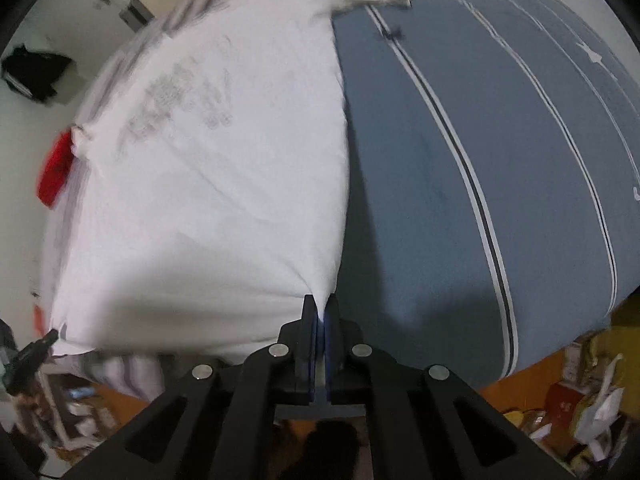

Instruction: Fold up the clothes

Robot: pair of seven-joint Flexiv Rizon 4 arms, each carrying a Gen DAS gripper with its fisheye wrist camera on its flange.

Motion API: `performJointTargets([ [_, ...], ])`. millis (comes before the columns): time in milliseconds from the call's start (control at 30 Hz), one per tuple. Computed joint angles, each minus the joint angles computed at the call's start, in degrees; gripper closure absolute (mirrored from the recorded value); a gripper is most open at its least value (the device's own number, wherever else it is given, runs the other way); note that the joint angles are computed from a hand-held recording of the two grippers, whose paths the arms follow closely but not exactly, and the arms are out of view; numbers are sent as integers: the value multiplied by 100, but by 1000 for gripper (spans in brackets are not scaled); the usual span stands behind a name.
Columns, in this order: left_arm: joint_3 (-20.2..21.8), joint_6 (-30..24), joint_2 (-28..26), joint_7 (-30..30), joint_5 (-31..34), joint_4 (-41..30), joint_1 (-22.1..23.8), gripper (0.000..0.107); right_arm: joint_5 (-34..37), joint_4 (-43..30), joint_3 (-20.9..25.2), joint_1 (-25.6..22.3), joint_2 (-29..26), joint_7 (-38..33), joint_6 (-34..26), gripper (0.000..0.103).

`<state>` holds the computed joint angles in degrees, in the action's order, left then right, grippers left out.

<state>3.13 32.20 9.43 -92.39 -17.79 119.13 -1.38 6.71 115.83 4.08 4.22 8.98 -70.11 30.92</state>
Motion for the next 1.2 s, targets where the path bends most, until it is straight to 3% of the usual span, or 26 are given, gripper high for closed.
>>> performJointTargets([
  [100,-117,-430,60,-169,989,6,47,102,-539,609,207,3,79,80,106,88],
  [233,-171,-117,192,-299,1508,-33,68,100,-1151,1156,385,-15,487,553,236,87],
  [333,-190,219,-107,-307,1533,-303,120,94,-1390,1197,354,-36,575,925,413,85],
  [400,-218,598,-493,-315,1458,-599,149,90,-1510,1084,297,-22,420,1067,639,77],
  [533,-289,1341,-1392,-252,1150,-1304,128,82,-1805,494,152,53,-417,1330,1317,68],
  [700,-418,1724,-2612,114,745,-2430,82,78,-2104,-637,-66,168,-1683,1416,1803,67],
  [867,-450,1610,-3710,-92,433,-3740,61,76,-2215,-1490,-241,120,-2353,1430,1845,67],
  [933,-390,1498,-4206,-294,518,-4453,-19,75,-1960,-1968,-285,-43,-2675,1211,1860,66],
  [1100,-262,699,-5058,-566,753,-5832,-154,75,-1548,-3330,-249,-241,-3877,729,1864,59],
  [1200,-173,118,-5468,-773,967,-6593,-273,74,-1256,-4057,-146,-409,-4372,425,1482,59],
])
